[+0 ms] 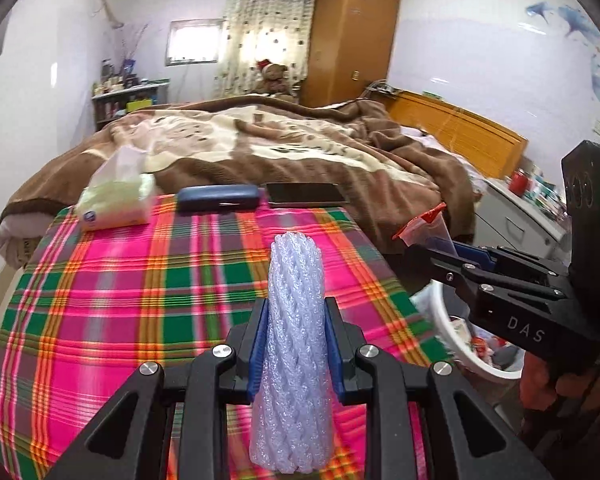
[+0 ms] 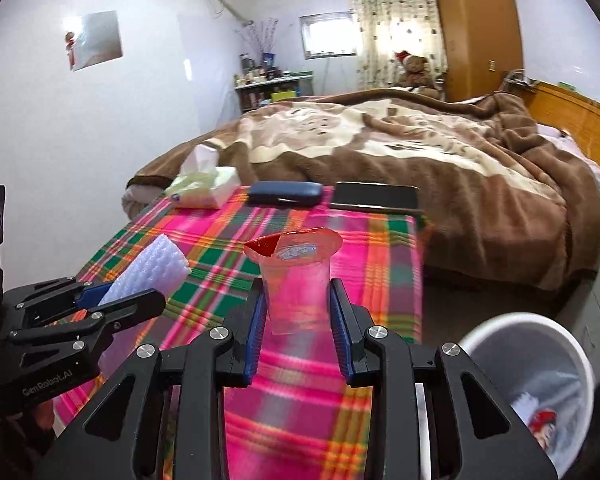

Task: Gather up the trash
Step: 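Carry the foam sleeve and red-lidded cup over the white bin and open both tools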

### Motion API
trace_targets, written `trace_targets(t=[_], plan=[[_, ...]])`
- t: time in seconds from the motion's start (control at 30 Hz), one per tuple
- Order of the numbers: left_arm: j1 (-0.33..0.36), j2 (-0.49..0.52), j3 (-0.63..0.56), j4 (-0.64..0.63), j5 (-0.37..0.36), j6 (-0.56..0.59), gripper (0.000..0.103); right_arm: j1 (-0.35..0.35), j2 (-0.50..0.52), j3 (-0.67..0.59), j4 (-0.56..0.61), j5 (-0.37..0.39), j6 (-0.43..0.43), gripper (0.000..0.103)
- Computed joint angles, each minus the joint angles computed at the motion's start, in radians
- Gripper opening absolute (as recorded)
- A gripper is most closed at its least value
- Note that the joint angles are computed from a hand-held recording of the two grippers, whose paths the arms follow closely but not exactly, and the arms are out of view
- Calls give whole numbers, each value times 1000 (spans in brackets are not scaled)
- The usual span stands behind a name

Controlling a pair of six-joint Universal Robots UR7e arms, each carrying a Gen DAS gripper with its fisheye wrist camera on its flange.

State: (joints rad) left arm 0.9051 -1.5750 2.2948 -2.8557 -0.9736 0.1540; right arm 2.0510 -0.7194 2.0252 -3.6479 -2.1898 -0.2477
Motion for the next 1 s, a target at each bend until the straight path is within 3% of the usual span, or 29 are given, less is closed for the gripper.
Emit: trace_targets(t=[0.4, 1.0], plan=[[-91, 130, 11, -9, -102, -39, 27, -40, -94, 145, -121, -136, 39, 32], [-160, 379, -42, -33, -209, -54, 27, -122, -198, 302, -177, -289, 150, 32]])
